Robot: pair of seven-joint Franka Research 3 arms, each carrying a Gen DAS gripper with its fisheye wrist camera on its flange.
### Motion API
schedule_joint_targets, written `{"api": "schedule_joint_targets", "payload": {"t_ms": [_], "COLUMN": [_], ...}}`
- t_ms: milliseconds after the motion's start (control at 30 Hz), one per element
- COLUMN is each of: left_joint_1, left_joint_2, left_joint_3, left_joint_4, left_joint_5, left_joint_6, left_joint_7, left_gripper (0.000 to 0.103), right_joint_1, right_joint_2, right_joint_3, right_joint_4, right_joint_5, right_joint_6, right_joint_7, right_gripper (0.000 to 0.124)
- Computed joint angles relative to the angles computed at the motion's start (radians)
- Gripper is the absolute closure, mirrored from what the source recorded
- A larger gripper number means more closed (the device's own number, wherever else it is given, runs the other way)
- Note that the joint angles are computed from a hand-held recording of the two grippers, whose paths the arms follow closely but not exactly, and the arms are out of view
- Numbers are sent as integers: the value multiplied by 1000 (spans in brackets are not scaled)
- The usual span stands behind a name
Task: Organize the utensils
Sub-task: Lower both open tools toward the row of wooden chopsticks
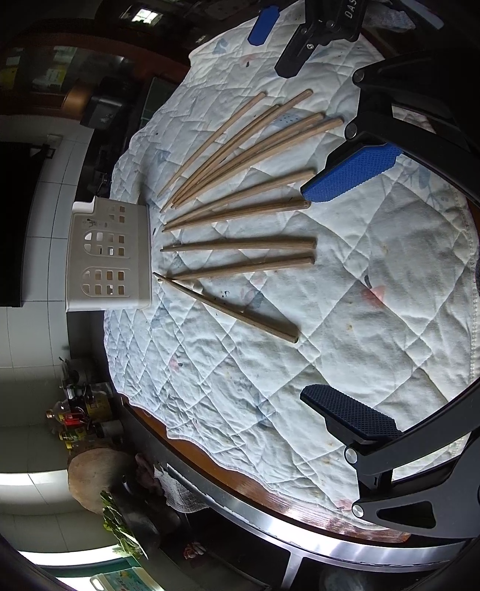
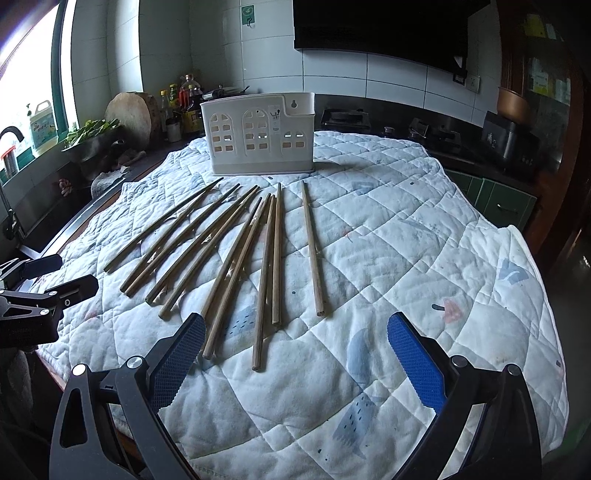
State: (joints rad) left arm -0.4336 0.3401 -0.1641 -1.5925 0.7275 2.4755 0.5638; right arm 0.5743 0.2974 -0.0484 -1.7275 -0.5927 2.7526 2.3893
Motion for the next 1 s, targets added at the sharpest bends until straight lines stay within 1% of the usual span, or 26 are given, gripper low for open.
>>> {"api": "schedule_joint_targets", "payload": {"t_ms": [267,433,733,800,867,900,1000], "left_joint_1": [2,0,12,11,15,19,36], "left_joint_2": [29,40,74,82,85,86,86], "left_joint_3": [4,10,15,19,21,21,19], "left_joint_4": [37,56,99,106,108,108,98], "left_joint_5": [-18,-21,-62,-66,-72,-81,-111], "left_joint_6": [-12,-15,-7,-9,-3,1,25], "left_joint_7": [32,41,80,87,93,97,108], "left_gripper": [5,5,6,6,8,10,13], "right_joint_1": [-6,-21,-25,-27,-36,-41,-35], "right_joint_2": [24,36,67,79,92,99,117], "right_joint_3": [0,8,4,4,10,15,5], "right_joint_4": [33,48,94,109,126,135,159], "right_joint_5": [37,94,146,162,195,217,234], "right_joint_6": [-18,-25,-58,-64,-75,-79,-90], "right_joint_7": [-31,-75,-139,-156,-180,-194,-210], "right_gripper": [28,28,29,30,42,42,44]}}
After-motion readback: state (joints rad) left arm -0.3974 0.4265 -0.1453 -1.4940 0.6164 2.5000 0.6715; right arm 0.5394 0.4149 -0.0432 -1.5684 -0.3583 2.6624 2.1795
